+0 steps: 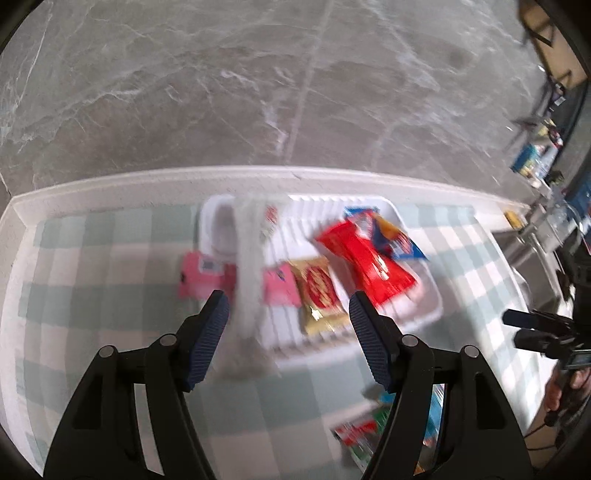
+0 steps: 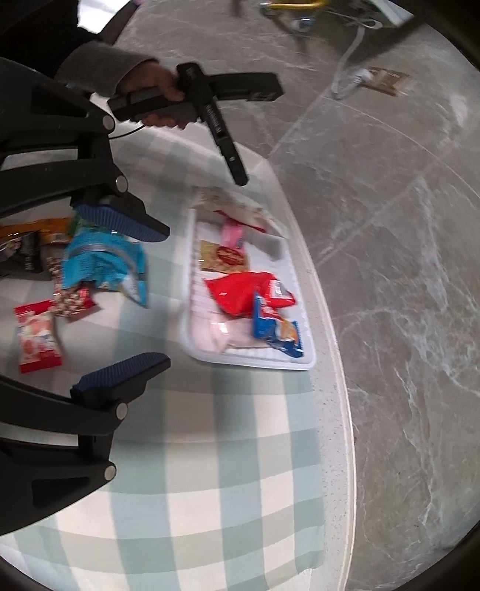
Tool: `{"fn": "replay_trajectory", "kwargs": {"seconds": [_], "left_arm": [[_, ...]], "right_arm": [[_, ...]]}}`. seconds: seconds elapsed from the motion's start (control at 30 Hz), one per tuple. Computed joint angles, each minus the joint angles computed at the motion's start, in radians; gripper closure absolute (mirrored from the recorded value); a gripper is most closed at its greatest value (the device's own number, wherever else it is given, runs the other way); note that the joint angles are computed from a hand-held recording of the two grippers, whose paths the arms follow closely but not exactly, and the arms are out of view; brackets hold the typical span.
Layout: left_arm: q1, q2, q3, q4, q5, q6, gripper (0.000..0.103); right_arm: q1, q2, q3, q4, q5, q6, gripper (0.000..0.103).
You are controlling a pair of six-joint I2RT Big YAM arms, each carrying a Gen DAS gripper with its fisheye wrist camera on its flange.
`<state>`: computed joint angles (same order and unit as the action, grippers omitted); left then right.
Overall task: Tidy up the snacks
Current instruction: 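Move both grippers back over the pile toward the green pack and blue chip bag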
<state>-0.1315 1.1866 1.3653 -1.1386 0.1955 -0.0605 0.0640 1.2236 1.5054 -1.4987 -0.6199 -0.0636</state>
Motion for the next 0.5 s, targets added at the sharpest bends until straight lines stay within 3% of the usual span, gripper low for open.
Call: {"fn": "replay_trajectory", "kwargs": {"seconds": [0.27,0.5], "left_arm": [[-0.115,-0.125,-0.155,-0.078,0.024,-0.055,0.037],[-0.213,-0.189,-0.264,-0.103,0.028,-0.124,0.037]], "right_arm": [[0.058,-0.085,-0.074,-0.029,0.048,-0.051,0.037],[0.118,-0.119,-0.102,-0.027,0.080,-0.053,0.037]]}}
